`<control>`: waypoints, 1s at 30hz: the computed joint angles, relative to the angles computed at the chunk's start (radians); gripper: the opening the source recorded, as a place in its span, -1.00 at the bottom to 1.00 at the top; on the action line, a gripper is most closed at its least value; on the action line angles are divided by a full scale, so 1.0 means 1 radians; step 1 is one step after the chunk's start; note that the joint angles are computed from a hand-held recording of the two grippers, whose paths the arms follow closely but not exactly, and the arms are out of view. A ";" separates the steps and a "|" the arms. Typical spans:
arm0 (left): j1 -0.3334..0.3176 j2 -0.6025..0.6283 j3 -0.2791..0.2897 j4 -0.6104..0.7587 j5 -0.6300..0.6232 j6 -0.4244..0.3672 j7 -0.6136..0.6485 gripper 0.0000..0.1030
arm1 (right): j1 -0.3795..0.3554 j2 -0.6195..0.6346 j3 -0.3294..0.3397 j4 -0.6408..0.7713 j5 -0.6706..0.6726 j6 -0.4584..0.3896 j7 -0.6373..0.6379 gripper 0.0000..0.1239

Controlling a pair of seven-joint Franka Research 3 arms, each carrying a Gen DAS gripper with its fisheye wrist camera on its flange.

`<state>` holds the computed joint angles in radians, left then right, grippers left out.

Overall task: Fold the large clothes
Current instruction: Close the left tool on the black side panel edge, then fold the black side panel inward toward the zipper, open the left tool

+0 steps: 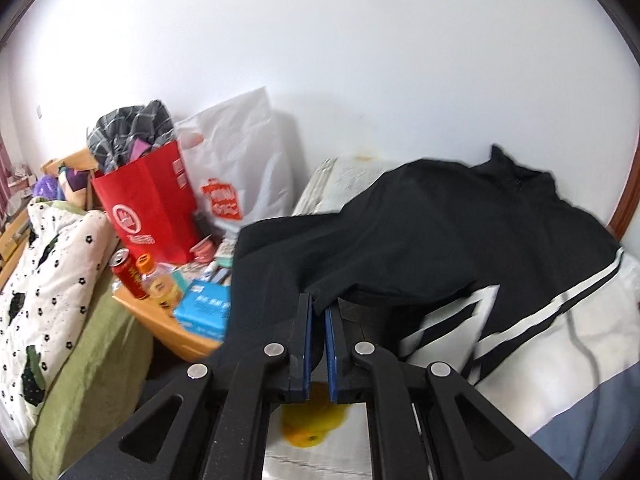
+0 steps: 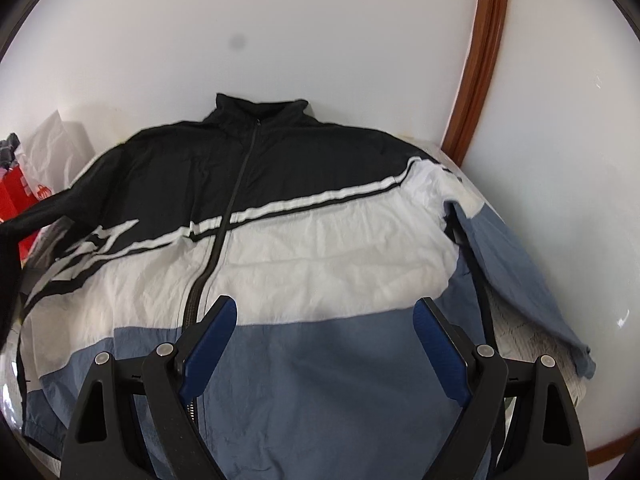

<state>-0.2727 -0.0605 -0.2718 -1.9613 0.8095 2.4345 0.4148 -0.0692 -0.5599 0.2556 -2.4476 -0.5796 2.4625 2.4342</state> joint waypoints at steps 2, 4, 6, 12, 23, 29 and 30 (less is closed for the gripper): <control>-0.010 0.021 -0.010 0.042 0.006 -0.003 0.004 -0.88 | 0.002 -0.007 -0.017 -0.006 0.003 0.019 -0.020 0.43; -0.023 0.044 -0.015 0.085 0.022 -0.006 0.006 -0.88 | 0.001 -0.013 -0.032 -0.012 0.014 0.036 -0.043 0.43; -0.043 0.082 -0.019 0.145 0.029 -0.014 0.027 -0.88 | -0.003 -0.019 -0.046 -0.019 0.028 0.056 -0.070 0.43; -0.130 0.253 -0.011 0.367 -0.041 -0.022 0.140 -0.88 | -0.038 -0.032 -0.067 -0.042 0.070 0.109 -0.148 0.44; -0.294 0.511 0.062 0.682 -0.139 -0.111 0.294 -0.88 | -0.109 -0.016 -0.085 -0.082 0.134 0.166 -0.248 0.44; -0.323 0.540 0.083 0.719 -0.183 -0.125 0.325 -0.87 | -0.129 -0.002 -0.081 -0.091 0.156 0.177 -0.266 0.44; -0.324 0.540 0.084 0.719 -0.188 -0.124 0.330 -0.87 | -0.130 -0.004 -0.080 -0.091 0.159 0.177 -0.267 0.44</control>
